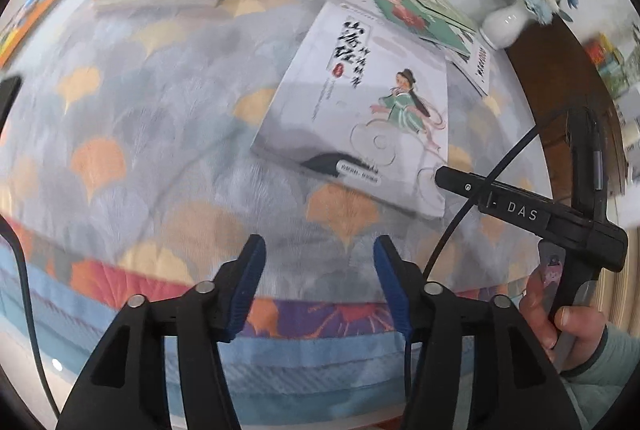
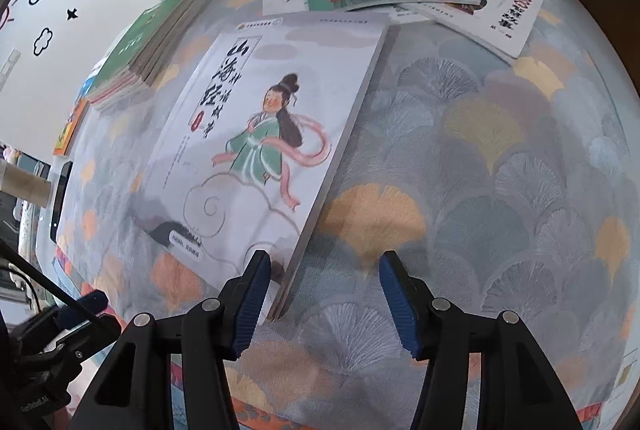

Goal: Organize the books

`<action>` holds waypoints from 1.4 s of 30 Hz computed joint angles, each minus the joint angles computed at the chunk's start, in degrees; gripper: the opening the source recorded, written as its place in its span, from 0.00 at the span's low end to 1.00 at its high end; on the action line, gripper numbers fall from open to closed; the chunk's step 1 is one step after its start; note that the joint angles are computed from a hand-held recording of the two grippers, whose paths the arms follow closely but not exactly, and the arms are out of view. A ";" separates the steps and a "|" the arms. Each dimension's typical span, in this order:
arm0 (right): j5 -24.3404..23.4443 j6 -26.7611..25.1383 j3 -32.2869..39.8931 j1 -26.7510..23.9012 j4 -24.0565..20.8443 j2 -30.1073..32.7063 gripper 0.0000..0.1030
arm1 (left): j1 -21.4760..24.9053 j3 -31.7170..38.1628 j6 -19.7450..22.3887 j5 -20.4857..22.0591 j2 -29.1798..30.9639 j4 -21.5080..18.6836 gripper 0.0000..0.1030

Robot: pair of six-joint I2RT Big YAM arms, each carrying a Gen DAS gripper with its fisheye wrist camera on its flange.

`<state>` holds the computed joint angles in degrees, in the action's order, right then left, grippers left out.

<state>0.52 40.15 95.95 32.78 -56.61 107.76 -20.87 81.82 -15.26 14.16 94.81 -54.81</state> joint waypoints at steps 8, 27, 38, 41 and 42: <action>-1.87 -0.11 0.19 -1.29 -0.05 0.13 0.53 | 1.36 6.74 -0.14 0.23 5.46 1.04 0.58; -3.66 -2.73 2.15 -0.28 1.76 2.23 0.45 | 1.97 15.57 0.10 8.42 14.59 -2.73 0.54; -12.01 3.77 -5.23 -3.11 11.86 -1.23 0.45 | 5.13 3.84 -14.79 22.86 7.71 14.85 0.13; -11.62 3.99 -5.16 -2.78 11.98 -1.17 0.45 | 4.42 3.92 -12.48 17.99 7.79 12.80 0.13; -11.59 4.25 -5.68 -2.78 12.34 -1.53 0.45 | 4.30 3.81 -11.96 16.74 7.77 12.61 0.13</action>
<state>-11.07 44.40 90.26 30.00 -44.27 106.23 -16.57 85.63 -27.22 30.90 102.59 -42.20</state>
